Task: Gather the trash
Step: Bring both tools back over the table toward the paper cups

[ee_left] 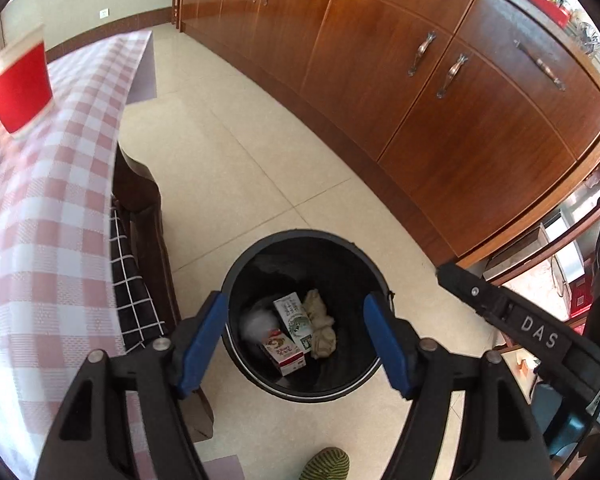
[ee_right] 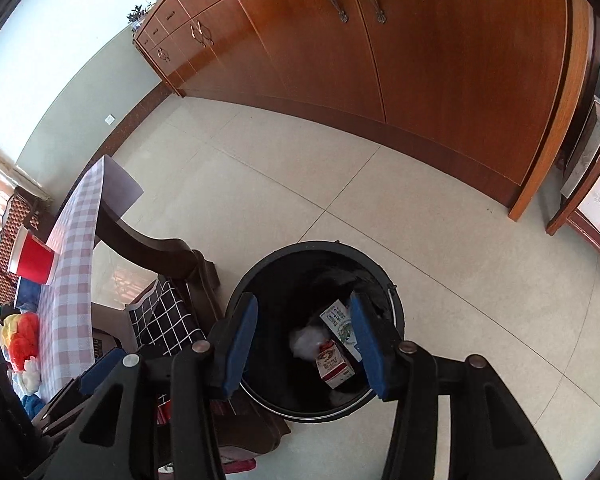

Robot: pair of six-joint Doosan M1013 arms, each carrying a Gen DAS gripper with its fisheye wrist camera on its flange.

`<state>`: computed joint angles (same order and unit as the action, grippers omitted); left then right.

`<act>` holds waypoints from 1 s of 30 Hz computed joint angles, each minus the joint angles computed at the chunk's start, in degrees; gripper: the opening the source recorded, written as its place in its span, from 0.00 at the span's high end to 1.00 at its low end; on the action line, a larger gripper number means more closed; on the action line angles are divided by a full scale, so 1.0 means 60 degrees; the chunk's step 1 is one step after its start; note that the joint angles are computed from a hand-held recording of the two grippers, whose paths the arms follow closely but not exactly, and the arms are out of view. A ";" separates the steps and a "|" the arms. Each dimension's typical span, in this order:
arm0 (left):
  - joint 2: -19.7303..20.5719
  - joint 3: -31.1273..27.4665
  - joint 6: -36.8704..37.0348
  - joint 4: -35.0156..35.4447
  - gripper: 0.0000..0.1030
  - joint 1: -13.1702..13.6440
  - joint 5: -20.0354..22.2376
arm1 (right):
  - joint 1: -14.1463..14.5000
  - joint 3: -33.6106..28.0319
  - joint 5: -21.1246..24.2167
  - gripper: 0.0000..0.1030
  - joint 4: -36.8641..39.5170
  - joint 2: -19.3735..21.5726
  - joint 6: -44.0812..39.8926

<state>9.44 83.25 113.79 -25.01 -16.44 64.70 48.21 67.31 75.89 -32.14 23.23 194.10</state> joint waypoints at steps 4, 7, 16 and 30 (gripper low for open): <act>-0.0224 -0.0030 0.0367 -0.0513 0.30 0.0283 -0.0041 | 0.0290 -0.0332 0.0476 0.50 -0.0537 0.0072 0.0093; -0.0388 -0.0101 0.0597 -0.0753 0.30 0.0471 -0.0082 | 0.0455 -0.0635 0.0739 0.45 -0.0767 0.0196 -0.0059; -0.0665 -0.0335 0.1299 -0.1282 0.30 0.1527 -0.0300 | 0.0961 -0.2052 0.0694 0.39 -0.1590 0.0919 -0.0854; -0.0438 -0.0578 0.0629 -0.0711 0.25 0.3345 -0.1446 | 0.1046 -0.6941 0.0873 0.28 -0.1170 0.3641 -0.4269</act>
